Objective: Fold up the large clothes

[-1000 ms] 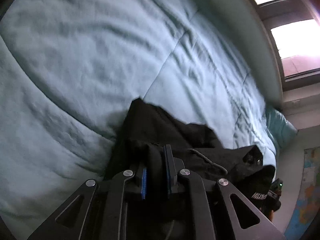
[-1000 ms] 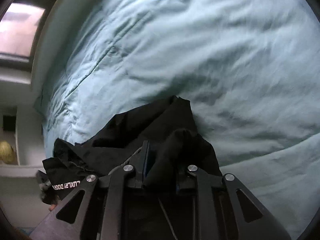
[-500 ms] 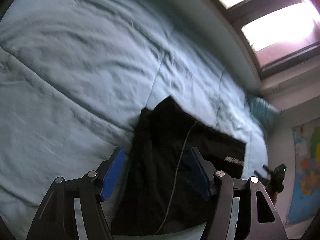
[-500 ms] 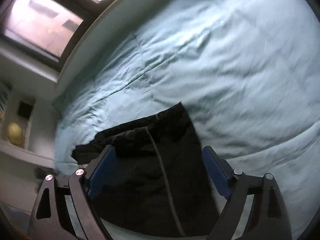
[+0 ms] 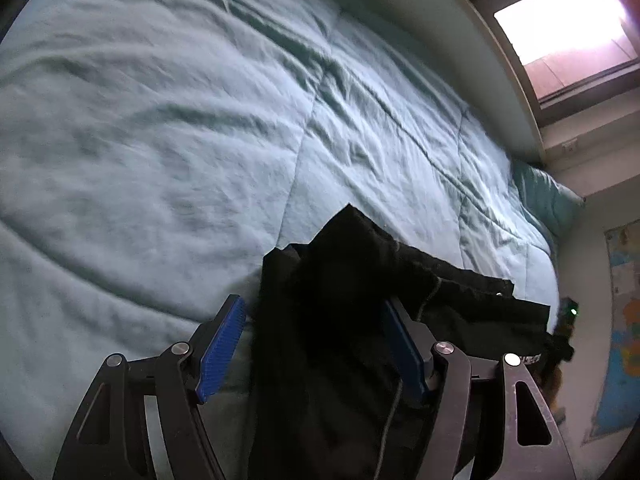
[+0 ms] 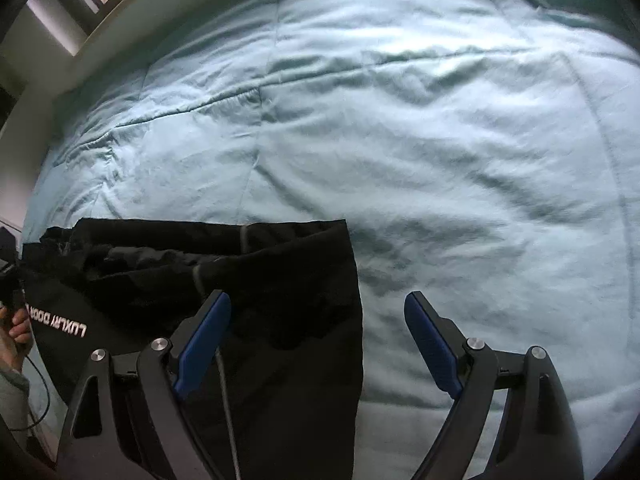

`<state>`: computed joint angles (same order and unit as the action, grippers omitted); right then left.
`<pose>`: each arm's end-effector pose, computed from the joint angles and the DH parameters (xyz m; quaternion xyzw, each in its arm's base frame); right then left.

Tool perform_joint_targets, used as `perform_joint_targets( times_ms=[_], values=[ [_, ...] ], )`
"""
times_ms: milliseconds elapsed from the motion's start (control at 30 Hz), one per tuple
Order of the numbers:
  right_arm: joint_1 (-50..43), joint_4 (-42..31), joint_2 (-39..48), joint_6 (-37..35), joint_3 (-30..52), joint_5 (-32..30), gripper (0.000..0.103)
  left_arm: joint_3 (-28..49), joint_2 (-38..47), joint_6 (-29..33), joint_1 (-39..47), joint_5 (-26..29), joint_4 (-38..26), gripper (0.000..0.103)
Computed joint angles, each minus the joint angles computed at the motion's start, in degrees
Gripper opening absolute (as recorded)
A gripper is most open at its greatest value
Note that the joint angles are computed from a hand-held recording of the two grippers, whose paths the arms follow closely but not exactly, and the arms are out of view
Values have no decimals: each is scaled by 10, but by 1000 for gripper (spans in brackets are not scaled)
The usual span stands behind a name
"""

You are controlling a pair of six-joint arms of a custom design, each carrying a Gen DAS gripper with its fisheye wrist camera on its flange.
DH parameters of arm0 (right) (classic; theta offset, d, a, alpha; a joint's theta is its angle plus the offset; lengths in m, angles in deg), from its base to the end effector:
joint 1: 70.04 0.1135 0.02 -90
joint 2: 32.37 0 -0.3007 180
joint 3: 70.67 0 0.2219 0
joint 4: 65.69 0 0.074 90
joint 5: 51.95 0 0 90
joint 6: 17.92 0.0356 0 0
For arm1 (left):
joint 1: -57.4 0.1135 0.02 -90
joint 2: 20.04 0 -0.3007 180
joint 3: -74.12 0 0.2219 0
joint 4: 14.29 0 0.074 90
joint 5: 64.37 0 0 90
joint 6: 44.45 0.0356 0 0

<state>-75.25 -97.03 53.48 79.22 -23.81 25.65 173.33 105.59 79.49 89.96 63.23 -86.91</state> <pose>0.2072 -0.0112 0.1714 0.0870 0.9758 0.1093 0.1680 0.3301 0.1850 0.1582 -0.0140 0.9439 -0.3096 0.1138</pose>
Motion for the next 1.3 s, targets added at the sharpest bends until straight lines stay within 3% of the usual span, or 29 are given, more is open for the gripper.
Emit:
perform_joint_targets(
  times_ms=[167, 233, 267, 300, 333, 367, 433, 500, 633, 700, 767, 933, 1067, 1167, 1300],
  values=[
    [3, 51, 60, 15, -4, -58, 89, 44, 61, 1, -11, 22, -38, 71],
    [34, 57, 53, 31, -4, -31, 79, 31, 55, -2, -6, 42, -26, 69],
    [56, 53, 47, 42, -1, 0, 62, 10, 40, -4, -5, 47, -2, 62],
    [83, 40, 44, 55, 6, 42, 41, -9, 26, -7, -8, 41, 16, 39],
    [103, 34, 36, 63, 7, 65, 27, -30, 9, -12, -10, 30, 38, 28],
    [118, 31, 24, 68, 4, 83, 26, -68, -24, -14, -8, 21, 77, 24],
    [162, 8, -11, 85, 3, 147, 20, -98, -64, -5, 8, 26, 93, 17],
    [204, -38, -64, 115, 9, 211, 18, -104, -94, -4, 32, 43, 78, 10],
    [224, -140, -149, 140, 70, 287, 17, -43, -130, 14, 74, 127, -22, 9],
    [220, -149, -145, 139, 101, 304, 16, -44, -169, -20, 51, 116, 20, 10],
    [213, -130, -108, 130, 119, 319, 16, -58, -181, -81, 9, 75, 100, 10],
    [137, -4, 100, 136, 122, 251, 16, -63, -58, -194, -74, -57, 222, 10],
    [136, 54, 235, 143, 123, 229, 16, -68, 32, -215, -91, -96, 260, 18],
    [140, 46, 252, 149, 134, 239, 18, -41, 48, -221, -79, -72, 229, 19],
    [125, -16, 191, 141, 142, 220, 43, -4, 16, -189, -50, -44, 153, 26]
  ],
)
